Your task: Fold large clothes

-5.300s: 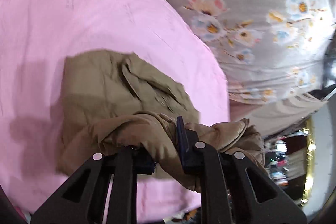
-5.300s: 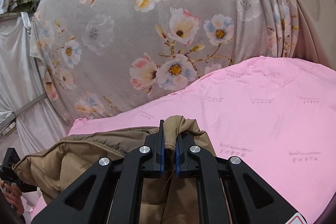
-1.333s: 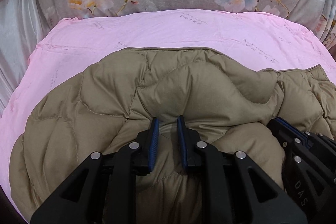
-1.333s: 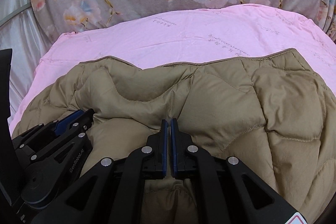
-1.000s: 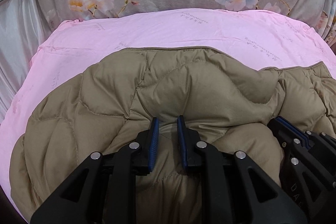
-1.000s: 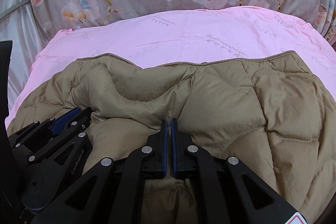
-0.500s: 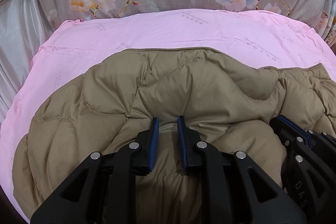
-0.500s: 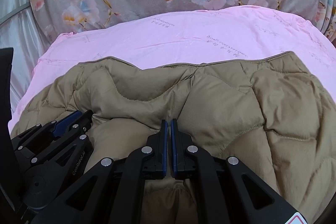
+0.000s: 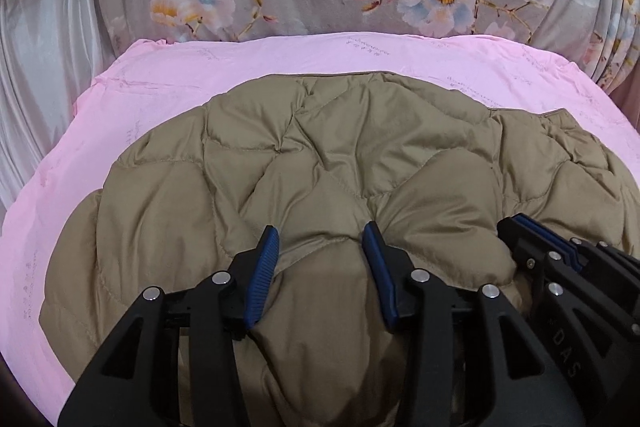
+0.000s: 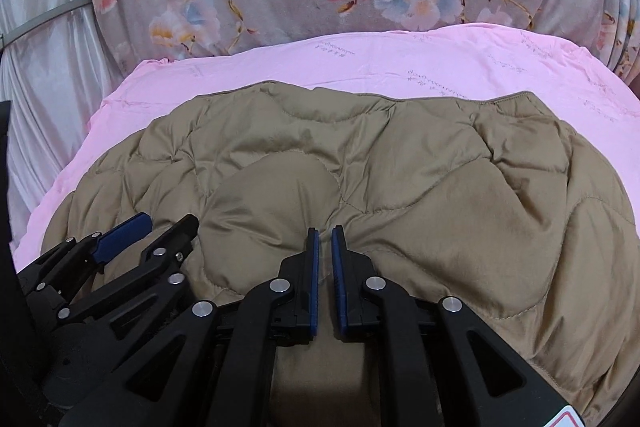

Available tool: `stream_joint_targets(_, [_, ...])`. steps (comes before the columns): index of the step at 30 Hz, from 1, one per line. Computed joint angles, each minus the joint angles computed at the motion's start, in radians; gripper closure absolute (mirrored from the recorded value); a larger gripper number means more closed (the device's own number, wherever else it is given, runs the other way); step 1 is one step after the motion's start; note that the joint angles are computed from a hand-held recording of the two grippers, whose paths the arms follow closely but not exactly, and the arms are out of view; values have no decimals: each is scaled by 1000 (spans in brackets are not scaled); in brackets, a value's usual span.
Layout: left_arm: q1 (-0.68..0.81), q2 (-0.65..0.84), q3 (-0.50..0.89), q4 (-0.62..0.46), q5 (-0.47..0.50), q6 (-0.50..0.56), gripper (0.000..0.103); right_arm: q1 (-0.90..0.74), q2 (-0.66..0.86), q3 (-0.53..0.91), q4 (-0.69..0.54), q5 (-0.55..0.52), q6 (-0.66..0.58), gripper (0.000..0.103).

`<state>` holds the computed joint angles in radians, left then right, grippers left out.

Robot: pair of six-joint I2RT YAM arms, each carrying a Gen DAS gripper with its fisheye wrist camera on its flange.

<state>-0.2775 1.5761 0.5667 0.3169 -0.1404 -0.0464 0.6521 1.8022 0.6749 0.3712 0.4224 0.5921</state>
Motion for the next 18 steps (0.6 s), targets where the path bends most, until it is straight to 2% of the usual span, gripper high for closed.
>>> stream_joint_targets(2, [64, -87, -46, -38, 108, 1, 60, -2, -4, -5, 1, -7, 1, 93])
stream_joint_targets(5, [232, -286, -146, -129, 279, 27, 35, -3, -8, -10, 1, -10, -1, 93])
stream_joint_targets(6, [297, -349, -179, -150, 304, 40, 27, -1, -7, -9, -2, -6, 0, 93])
stream_joint_targets(9, [554, -466, -210, -272, 434, 136, 20, 26, -17, 3, -41, 34, 7, 93])
stream_joint_targets(13, [789, -294, -110, -358, 552, 177, 19, 64, -106, -63, 0, -11, 71, 91])
stream_joint_targets(18, [855, -41, 35, -454, 767, 121, 18, 128, -132, -50, -70, -16, 124, 92])
